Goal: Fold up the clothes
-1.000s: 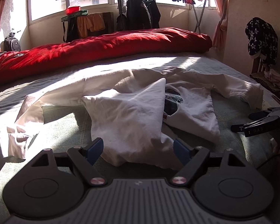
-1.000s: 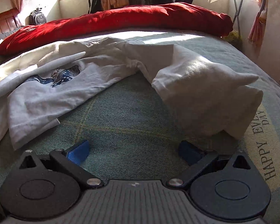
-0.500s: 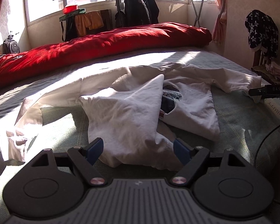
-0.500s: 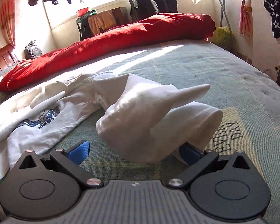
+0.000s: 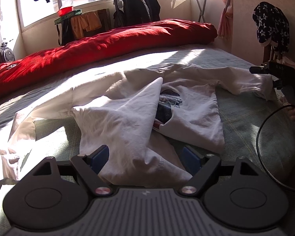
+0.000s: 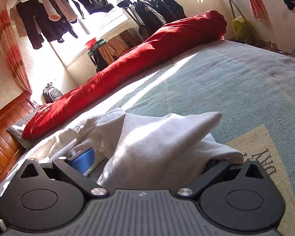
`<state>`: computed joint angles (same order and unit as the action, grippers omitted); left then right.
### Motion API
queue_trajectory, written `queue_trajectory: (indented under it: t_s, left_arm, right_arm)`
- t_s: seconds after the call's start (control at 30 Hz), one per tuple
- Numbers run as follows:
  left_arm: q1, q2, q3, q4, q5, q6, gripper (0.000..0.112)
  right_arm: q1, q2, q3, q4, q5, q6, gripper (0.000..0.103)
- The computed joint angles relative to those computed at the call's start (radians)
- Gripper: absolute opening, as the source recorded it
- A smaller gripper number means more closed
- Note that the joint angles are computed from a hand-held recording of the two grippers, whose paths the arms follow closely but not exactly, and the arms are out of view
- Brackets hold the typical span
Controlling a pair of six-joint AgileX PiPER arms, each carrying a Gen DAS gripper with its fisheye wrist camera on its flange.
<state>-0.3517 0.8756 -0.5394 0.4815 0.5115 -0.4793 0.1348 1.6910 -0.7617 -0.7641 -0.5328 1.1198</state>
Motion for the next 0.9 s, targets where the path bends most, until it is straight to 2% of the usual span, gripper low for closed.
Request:
queue_trajectory:
  t_s: [0.17,0.33,0.5,0.67,0.8,0.9]
  left_arm:
    - [-0.043,0.041,-0.029,0.083,0.010,-0.089,0.082]
    - [-0.092,0.107,-0.069,0.180,0.008,-0.193,0.082]
    - [-0.136,0.193,-0.118,0.273,-0.001,-0.299,0.082]
    - [-0.174,0.257,-0.155,0.333,-0.001,-0.363,0.082]
    - [-0.185,0.282,-0.165,0.348,-0.005,-0.370,0.082]
    - [-0.181,0.296,-0.167,0.345,-0.015,-0.369,0.082]
  right_arm:
    - [-0.072,-0.019,0.004,0.220,-0.068,-0.159,0.103]
    - [-0.195,-0.007,-0.069,0.108,-0.071,-0.055,0.103]
    - [-0.271,0.055,-0.216,-0.022,0.004,0.023,0.103]
    - [-0.312,0.129,-0.352,0.001,0.112,0.010,0.103]
    - [-0.368,0.155,-0.407,-0.107,0.143,0.155,0.103]
    - [-0.393,0.147,-0.411,-0.296,0.099,0.357,0.103]
